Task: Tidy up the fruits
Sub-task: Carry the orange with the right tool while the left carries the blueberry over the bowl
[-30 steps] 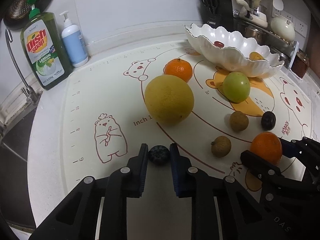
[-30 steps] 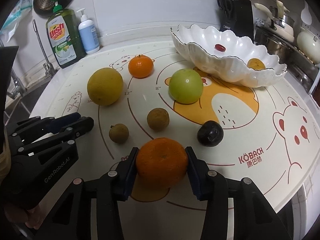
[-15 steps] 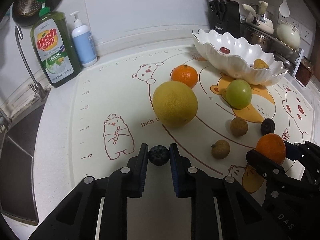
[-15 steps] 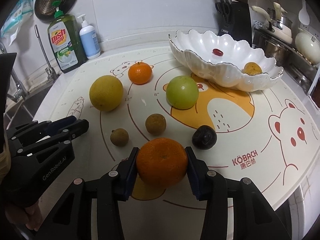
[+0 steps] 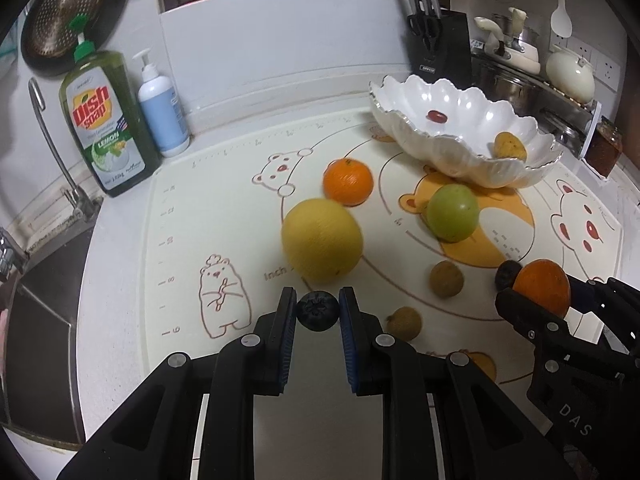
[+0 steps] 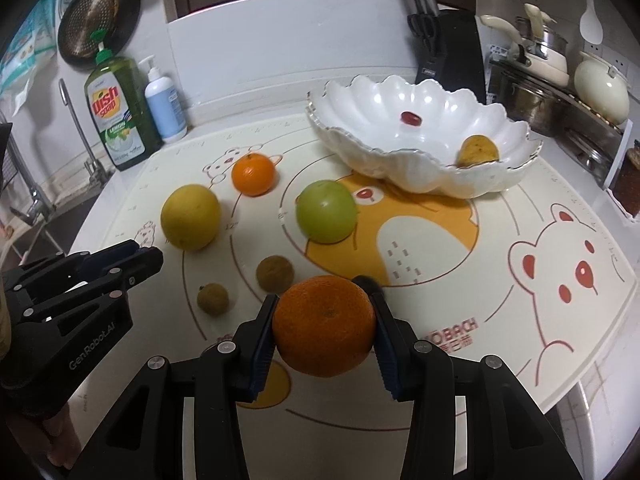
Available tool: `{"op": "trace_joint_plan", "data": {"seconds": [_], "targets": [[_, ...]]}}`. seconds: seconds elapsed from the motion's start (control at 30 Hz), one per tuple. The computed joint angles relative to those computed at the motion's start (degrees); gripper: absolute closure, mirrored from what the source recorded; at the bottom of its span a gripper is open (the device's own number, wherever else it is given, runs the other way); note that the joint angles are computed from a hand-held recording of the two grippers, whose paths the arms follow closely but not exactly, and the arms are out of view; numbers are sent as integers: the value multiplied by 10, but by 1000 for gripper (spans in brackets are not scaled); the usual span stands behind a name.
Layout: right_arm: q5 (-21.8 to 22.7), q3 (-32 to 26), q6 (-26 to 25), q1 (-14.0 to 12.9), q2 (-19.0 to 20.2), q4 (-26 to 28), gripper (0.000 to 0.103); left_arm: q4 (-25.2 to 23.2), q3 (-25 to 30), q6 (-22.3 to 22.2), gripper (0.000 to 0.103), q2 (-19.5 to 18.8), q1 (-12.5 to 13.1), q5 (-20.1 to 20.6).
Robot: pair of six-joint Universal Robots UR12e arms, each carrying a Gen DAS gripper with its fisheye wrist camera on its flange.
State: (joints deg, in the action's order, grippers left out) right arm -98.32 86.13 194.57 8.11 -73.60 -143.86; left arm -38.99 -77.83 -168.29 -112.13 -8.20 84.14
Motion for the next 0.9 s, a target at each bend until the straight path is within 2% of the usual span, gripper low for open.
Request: {"op": "trace_joint_plan", "data": {"seconds": [0.47, 0.9], "targets": [[-12, 5, -1, -27, -14, -26, 58, -10, 47, 0, 81, -19, -25, -4], [-40, -17, -11, -54, -10, -54, 58, -21, 128, -14, 81, -58, -45, -19]]}}
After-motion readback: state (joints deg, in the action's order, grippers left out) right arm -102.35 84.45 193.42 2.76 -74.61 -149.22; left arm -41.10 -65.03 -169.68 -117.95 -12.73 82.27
